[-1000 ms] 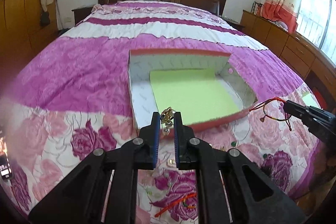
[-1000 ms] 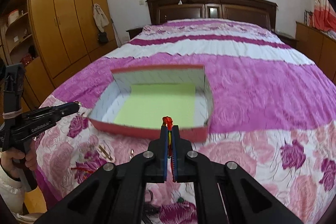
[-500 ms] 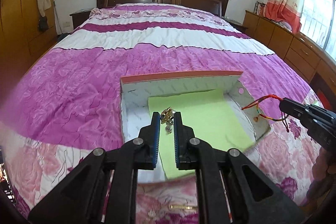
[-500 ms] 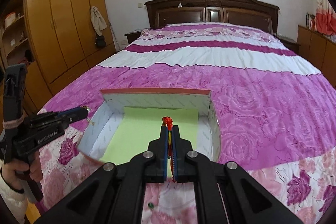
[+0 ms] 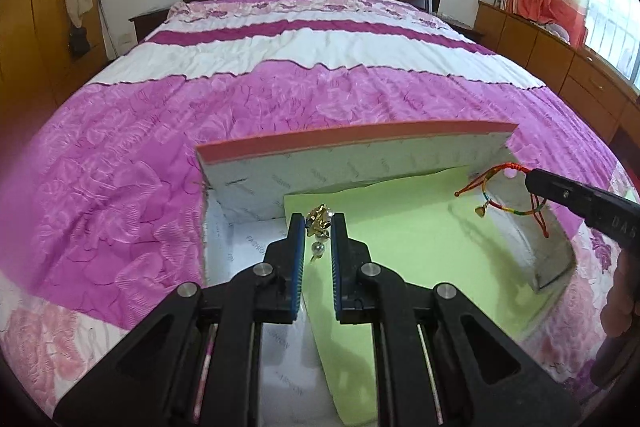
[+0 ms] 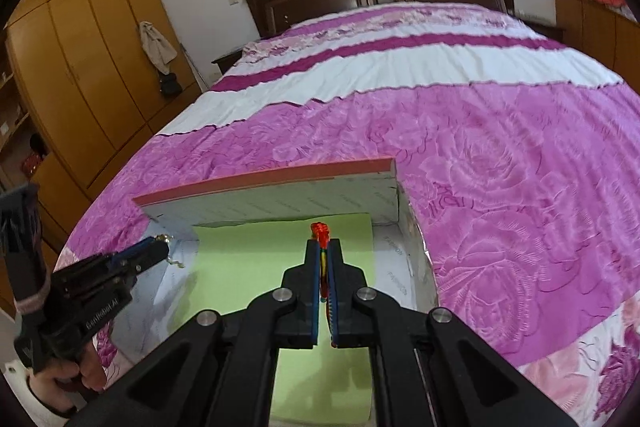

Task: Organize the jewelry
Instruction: 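Carry both items into the pink box and open both grippers to release them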

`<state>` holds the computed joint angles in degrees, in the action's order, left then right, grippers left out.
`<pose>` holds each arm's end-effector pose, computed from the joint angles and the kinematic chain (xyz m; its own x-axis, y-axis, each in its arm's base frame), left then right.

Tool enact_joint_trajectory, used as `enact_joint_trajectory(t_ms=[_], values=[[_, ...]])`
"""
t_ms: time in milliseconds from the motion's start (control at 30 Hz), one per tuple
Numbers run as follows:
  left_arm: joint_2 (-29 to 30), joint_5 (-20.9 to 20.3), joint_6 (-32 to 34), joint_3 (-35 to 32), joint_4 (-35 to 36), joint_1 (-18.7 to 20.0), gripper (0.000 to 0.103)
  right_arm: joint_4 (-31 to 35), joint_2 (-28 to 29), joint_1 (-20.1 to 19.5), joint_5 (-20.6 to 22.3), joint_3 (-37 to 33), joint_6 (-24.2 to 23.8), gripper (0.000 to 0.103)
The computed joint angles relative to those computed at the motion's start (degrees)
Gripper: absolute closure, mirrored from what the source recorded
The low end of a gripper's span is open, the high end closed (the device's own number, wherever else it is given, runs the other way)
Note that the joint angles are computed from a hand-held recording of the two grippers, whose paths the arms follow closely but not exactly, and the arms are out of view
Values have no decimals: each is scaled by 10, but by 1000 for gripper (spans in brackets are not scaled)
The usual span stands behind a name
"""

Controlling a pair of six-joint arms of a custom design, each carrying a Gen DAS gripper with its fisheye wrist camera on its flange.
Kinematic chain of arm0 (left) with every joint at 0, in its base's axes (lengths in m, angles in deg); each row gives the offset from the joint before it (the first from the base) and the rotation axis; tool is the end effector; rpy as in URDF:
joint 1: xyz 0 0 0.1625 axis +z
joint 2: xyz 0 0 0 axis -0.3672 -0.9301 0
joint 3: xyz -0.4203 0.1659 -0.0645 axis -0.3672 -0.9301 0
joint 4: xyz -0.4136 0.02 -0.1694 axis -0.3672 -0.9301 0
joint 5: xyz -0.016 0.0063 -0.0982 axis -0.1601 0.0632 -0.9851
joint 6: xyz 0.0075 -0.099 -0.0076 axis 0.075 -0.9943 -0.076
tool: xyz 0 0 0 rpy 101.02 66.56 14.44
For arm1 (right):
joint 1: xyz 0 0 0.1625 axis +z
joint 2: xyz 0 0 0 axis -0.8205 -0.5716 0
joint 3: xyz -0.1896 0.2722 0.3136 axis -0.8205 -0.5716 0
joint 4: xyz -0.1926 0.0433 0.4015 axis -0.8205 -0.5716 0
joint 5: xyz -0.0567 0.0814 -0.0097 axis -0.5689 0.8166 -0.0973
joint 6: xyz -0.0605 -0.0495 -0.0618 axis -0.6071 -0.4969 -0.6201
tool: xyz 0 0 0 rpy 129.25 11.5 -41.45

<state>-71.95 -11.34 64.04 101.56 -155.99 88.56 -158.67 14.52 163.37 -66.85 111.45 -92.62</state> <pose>-0.0276 -0.6088 0.2613 -0.7522 -0.2217 -0.6205 0.3505 0.6629 -0.6616 0.3429 -0.6995 -0.0108 -0.7526 -0.5202 0.4037 -0.6484 0.6922 -0.3169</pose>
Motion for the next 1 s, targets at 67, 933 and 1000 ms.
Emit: enact_joint_trajectory(t_ms=[67,933,1000], values=[[8,3,-1,-8,11,6,99,3,14,-1,-17,-15,-3,98],[39,62,4,-46,83,18,88,-1,86,13,-151,-86,-59,90],[38,66,1,-44,85,16,77,0,77,13,-136,-76,-52,78]])
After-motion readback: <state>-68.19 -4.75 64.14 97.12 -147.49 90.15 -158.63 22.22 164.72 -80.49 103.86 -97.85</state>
